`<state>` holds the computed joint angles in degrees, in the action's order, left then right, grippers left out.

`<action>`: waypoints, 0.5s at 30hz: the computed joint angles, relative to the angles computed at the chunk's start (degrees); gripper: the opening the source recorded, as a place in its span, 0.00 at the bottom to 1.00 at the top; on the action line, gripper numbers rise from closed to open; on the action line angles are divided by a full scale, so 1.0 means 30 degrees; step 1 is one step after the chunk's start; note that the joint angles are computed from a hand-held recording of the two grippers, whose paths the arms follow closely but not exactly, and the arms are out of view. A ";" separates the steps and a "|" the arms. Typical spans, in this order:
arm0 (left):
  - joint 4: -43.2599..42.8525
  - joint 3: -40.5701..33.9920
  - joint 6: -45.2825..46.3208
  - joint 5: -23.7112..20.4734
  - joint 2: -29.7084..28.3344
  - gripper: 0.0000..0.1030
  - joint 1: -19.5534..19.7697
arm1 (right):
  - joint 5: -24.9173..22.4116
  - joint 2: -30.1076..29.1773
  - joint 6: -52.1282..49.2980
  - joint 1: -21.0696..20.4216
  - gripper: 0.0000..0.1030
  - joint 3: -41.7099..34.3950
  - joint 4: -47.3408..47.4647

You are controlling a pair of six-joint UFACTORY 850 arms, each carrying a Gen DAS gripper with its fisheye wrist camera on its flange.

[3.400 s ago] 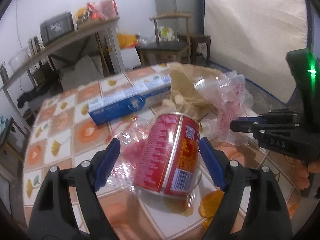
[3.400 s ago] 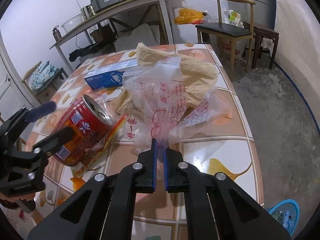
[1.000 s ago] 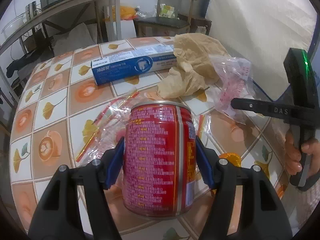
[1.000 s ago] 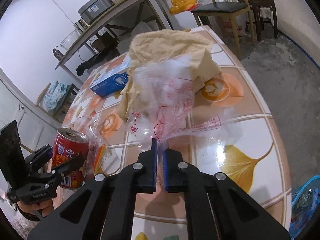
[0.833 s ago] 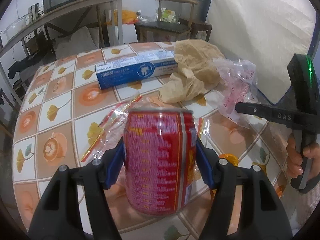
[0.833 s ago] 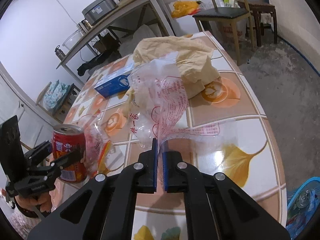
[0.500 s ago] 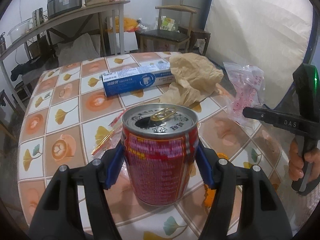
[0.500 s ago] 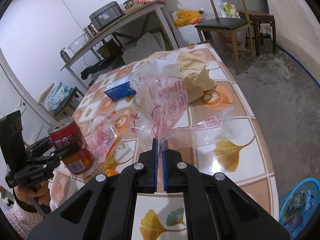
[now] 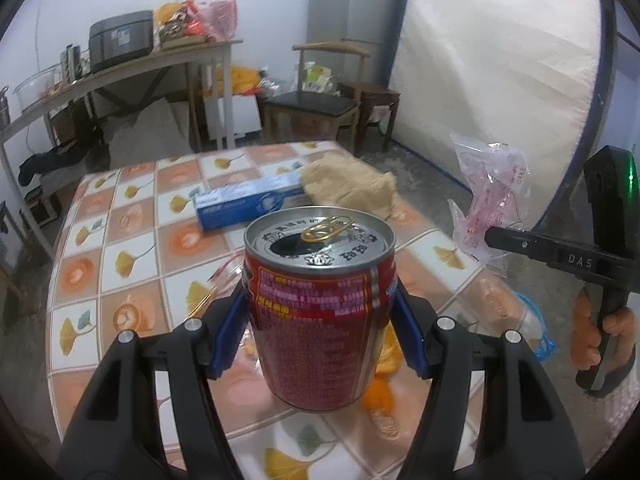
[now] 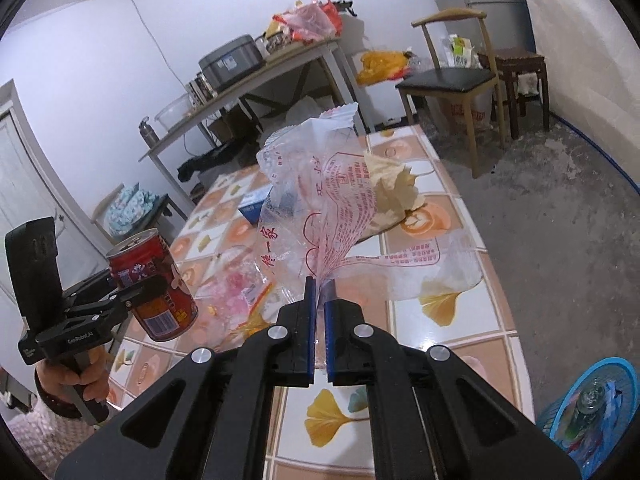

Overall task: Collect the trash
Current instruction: 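Lift the red can and clear bag up from the table, then carry can and clear bag over the wastebasket and open both grippers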

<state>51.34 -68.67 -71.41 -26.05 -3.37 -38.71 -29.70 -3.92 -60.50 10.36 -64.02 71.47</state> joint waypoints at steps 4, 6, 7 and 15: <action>0.0012 -0.0716 0.0218 0.0311 -0.0283 0.60 -0.0519 | 0.0106 0.1173 -0.1024 -0.0795 0.04 0.0969 0.1144; -0.0181 -0.1379 0.0609 0.0720 -0.0710 0.60 -0.0840 | 0.0177 0.1911 -0.1235 -0.1389 0.04 0.1552 0.1507; -0.0335 -0.1706 0.0896 0.0942 -0.0945 0.60 -0.0980 | 0.0295 0.2401 -0.1399 -0.1797 0.04 0.1955 0.1700; -0.6143 -0.6361 0.8050 0.2174 -0.4641 0.60 -0.2436 | 0.1229 0.5596 -0.0784 -0.6491 0.04 0.5047 0.1201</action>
